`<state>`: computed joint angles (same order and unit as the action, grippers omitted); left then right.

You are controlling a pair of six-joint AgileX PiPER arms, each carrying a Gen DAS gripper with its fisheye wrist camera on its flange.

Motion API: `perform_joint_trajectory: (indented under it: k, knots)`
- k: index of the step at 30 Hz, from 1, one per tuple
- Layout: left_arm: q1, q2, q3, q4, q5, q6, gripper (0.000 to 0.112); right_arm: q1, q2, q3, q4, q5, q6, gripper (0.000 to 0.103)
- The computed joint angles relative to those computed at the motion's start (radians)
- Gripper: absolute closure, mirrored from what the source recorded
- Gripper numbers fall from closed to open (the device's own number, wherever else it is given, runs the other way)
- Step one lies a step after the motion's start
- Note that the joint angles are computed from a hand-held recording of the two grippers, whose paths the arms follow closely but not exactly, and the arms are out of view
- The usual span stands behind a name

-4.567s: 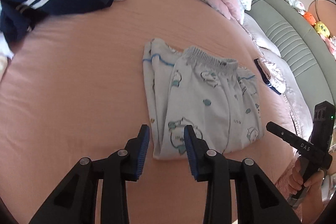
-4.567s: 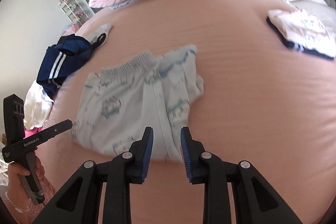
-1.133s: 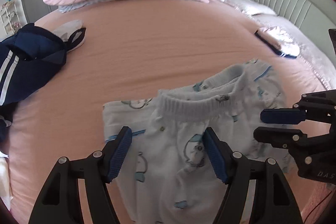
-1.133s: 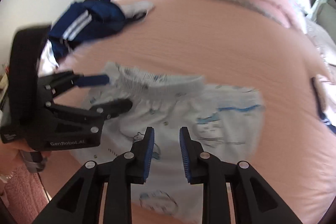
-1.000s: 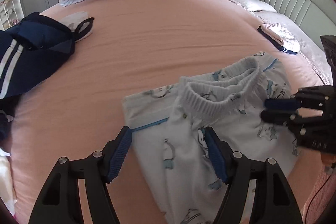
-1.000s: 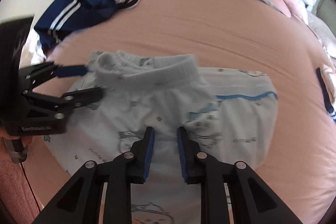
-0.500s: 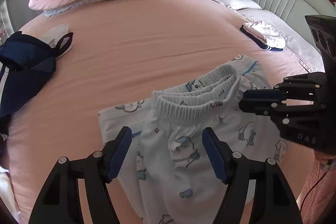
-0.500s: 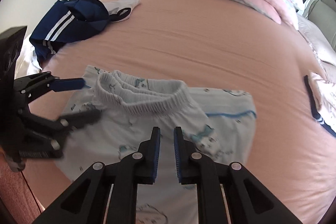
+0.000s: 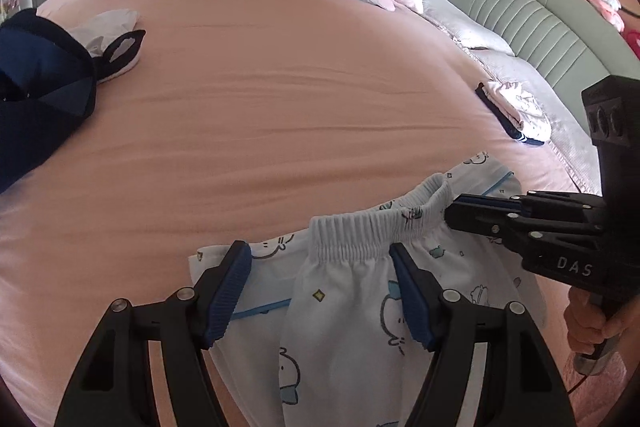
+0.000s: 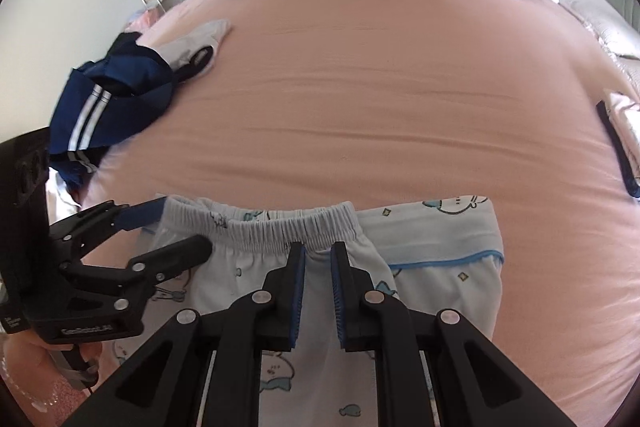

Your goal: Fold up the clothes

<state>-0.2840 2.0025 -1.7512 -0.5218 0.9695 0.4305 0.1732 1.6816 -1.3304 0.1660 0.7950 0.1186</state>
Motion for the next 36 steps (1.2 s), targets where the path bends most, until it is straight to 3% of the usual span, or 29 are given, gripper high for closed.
perform_joint_trajectory:
  k: [3,5,7,9,11,13,17,20,22,24,26,28,31,36]
  knots:
    - [0.012,0.011,-0.061,0.025,0.078,-0.044,0.044,-0.003,0.010,-0.030,-0.011,0.026,0.009,0.091]
    - [-0.037,-0.094,0.013,0.195,0.026,-0.036,0.044,0.000,-0.033,-0.033,-0.035,0.051,0.032,0.091]
    - [-0.060,-0.211,0.142,0.251,-0.043,0.015,0.044,0.023,-0.115,0.018,-0.066,0.053,0.046,0.090]
    - [-0.061,-0.282,0.235,0.244,-0.052,0.035,0.044,0.058,-0.205,0.087,-0.099,0.050,0.056,0.076]
    - [-0.080,-0.339,0.345,0.307,-0.095,-0.018,0.044,0.105,-0.289,0.150,-0.142,0.056,0.079,0.072]
    - [-0.091,-0.369,0.427,0.362,-0.115,-0.078,0.044,0.193,-0.320,0.222,-0.228,0.043,0.153,0.072]
    - [-0.052,-0.404,0.509,0.330,-0.118,-0.113,0.042,0.308,-0.328,0.344,-0.335,0.014,0.294,0.072]
    - [-0.059,-0.433,0.512,0.482,-0.134,-0.241,0.042,0.325,-0.363,0.408,-0.435,0.021,0.400,0.072]
    - [-0.037,-0.456,0.517,0.553,-0.146,-0.302,0.042,0.314,-0.392,0.412,-0.502,0.071,0.460,0.072]
    - [0.019,-0.482,0.534,0.465,-0.144,-0.264,0.042,0.287,-0.412,0.402,-0.557,0.132,0.502,0.072]
    - [0.089,-0.517,0.570,0.288,-0.141,-0.127,0.043,0.199,-0.466,0.411,-0.469,0.108,0.441,0.072]
    - [0.079,-0.556,0.623,0.227,-0.162,-0.068,0.044,0.132,-0.512,0.423,-0.360,0.089,0.343,0.072]
    - [0.010,-0.568,0.657,0.217,-0.176,-0.048,0.045,0.209,-0.481,0.415,-0.349,0.067,0.313,0.072]
    - [-0.116,-0.542,0.669,0.282,-0.233,-0.151,0.045,0.360,-0.375,0.340,-0.396,0.068,0.356,0.072]
